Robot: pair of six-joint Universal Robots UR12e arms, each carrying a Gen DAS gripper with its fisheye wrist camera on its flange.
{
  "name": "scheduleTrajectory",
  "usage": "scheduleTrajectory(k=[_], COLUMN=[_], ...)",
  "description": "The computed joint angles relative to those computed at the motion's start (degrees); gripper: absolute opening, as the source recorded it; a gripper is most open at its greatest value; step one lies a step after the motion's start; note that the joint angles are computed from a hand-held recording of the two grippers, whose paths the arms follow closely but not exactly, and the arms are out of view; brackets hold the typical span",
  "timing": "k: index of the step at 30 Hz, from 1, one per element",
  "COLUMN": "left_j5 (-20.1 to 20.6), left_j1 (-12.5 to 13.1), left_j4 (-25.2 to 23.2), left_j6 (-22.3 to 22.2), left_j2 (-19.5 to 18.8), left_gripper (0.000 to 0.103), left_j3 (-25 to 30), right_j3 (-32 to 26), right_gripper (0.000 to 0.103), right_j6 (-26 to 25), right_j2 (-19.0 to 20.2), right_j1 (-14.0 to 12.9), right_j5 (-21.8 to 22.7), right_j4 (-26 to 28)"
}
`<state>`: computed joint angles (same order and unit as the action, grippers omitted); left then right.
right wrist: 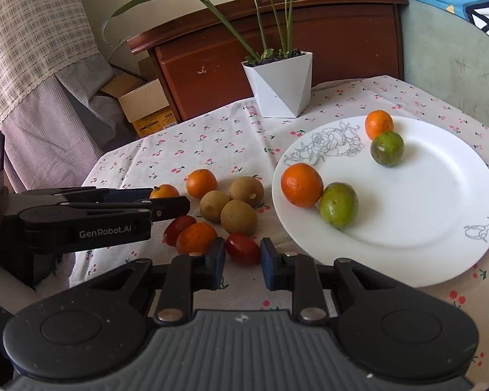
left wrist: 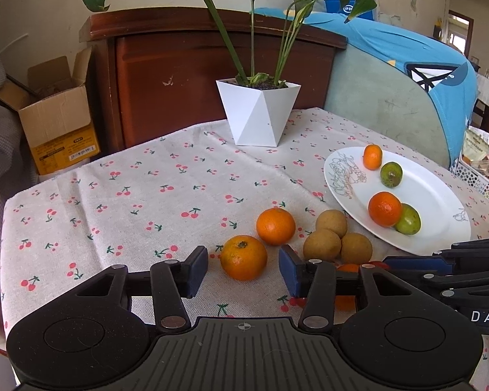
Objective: Organize fruits
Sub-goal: 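Grasp a third mandarin orange with the left gripper while the right approaches a cherry tomato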
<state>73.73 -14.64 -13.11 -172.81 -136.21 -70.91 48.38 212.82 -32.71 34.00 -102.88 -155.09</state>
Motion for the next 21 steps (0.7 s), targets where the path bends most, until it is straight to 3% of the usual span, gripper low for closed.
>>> scheduleTrajectory(k=[4, 10, 21], left_j5=[0.2, 2.3, 1.6], left_j1=[-0.2, -0.5, -0.5], left_j4=[0.0, 0.5, 1.7], left_j6=[1.3, 1.2, -2.3], left_j2=[0.0, 0.4, 1.7], left_gripper=[0.029, 0.028, 0.028], left_j3=[0.0, -0.4, -1.3], right_j3=[-0.1, -0.1, 0.7], right_gripper=[0.023, 0.021, 0.021], right_j6=[0.0, 0.5, 0.8], right_j2=[0.0, -0.1, -0.7], right_j1=[0.0, 0.0, 0.2], right_j5=[-0.2, -0.1, -0.5], right_j4=[0.4, 0.7, -1.3])
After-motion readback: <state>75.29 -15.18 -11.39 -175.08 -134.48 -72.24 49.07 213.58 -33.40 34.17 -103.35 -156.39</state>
